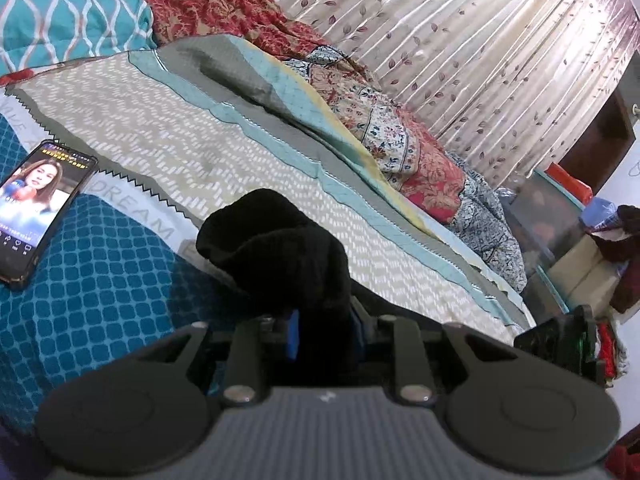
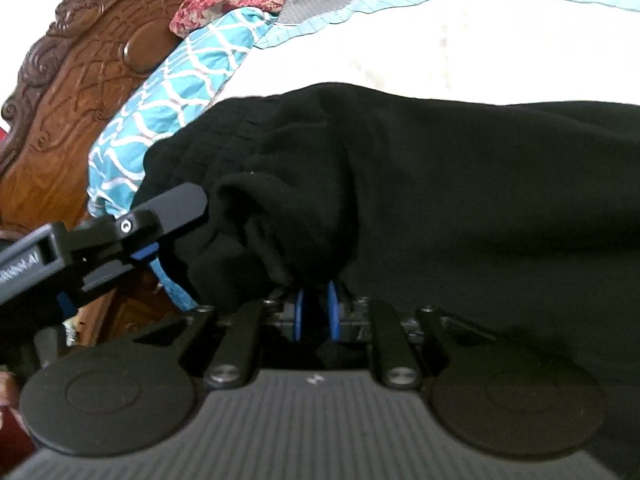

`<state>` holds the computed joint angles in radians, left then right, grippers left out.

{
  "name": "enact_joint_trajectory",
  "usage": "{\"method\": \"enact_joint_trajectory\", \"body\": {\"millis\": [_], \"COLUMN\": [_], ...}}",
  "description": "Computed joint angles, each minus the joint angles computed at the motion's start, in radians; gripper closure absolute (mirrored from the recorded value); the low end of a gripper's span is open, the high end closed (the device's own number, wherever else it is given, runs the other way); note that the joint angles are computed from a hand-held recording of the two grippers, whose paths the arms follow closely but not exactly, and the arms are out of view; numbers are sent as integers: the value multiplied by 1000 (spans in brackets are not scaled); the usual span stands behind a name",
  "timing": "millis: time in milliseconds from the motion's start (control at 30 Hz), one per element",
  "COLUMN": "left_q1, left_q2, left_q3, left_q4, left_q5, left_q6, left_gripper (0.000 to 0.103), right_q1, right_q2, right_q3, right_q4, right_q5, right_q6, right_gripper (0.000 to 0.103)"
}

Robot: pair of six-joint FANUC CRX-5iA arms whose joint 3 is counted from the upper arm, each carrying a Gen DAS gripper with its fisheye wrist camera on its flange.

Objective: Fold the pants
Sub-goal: 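Move the right gripper over the folded pants toward the left gripper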

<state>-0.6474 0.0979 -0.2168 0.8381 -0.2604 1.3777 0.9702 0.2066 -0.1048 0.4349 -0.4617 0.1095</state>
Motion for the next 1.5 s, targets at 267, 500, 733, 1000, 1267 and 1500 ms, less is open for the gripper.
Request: {"method": "enact_joint_trajectory", "body": {"millis": [267,500,733,1000,1267,1500], "left_q1": [-8,-8,-26,-43,-67,-98], "left_q2": [-6,-3,4,15,26,32], "left_q3": [-17,24,76,139,188,235], "left_q4": [40,-102,-256,-460,-601,-735], "left_q5": [13,-1,-19,-52,-71,-98], "left_q6": [-36,44,84,189,234,298], "left_gripper": [80,80,80,80,80,80], "right_q1": [-24,-68,-113,-137,-135,-139], "right_q2": [-113,-83,-1,75,117,132], "right_q3": [-173,-93,199,385,482,535], "right_q4": [322,128,-391,-471,-420,-428], "right_q5": [50,123,-83,-328,-521,-567], "right_q6": [-355,-302,185,357,358,362], "right_gripper": [51,25,16,14,14,14]}}
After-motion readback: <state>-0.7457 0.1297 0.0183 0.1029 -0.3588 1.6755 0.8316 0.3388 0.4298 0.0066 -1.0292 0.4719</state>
